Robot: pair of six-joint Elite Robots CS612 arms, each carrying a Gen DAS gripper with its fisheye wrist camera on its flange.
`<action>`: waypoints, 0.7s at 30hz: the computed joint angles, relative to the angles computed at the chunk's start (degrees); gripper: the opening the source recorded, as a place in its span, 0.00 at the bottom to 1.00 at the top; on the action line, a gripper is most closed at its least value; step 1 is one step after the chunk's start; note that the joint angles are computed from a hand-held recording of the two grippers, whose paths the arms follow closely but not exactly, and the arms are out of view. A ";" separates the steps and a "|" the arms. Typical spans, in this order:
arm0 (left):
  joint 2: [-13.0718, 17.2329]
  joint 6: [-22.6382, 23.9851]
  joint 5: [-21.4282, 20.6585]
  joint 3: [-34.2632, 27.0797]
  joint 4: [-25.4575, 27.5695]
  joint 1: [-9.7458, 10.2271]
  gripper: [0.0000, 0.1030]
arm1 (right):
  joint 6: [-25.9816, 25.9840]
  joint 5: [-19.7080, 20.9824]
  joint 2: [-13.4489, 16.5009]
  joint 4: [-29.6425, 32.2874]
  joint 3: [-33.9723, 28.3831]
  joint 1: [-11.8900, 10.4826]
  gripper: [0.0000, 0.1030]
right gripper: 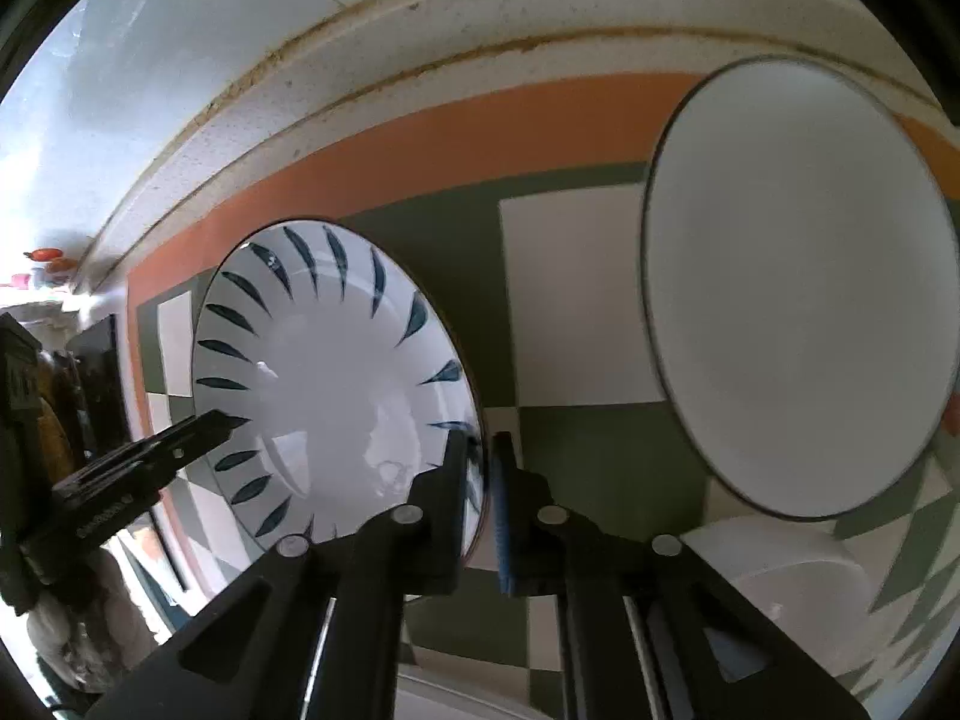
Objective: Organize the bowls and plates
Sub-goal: 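Open the right gripper and grasp the blue-striped plate rim, then carry the blue-striped plate onto the pink-flower plate and open the right gripper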
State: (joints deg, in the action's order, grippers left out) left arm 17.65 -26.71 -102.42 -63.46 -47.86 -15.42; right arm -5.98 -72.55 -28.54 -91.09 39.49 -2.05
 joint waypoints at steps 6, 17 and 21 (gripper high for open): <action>0.29 0.25 0.98 -1.15 0.62 -0.35 0.16 | -2.03 -0.98 -1.40 -2.93 2.61 0.20 0.08; -0.05 -0.30 2.42 -3.76 0.84 -1.08 0.16 | -3.45 0.86 -4.57 -6.32 7.13 0.29 0.09; -0.16 -0.58 3.24 -5.89 1.16 -1.43 0.16 | -4.50 2.07 -6.91 -7.40 9.79 -0.07 0.08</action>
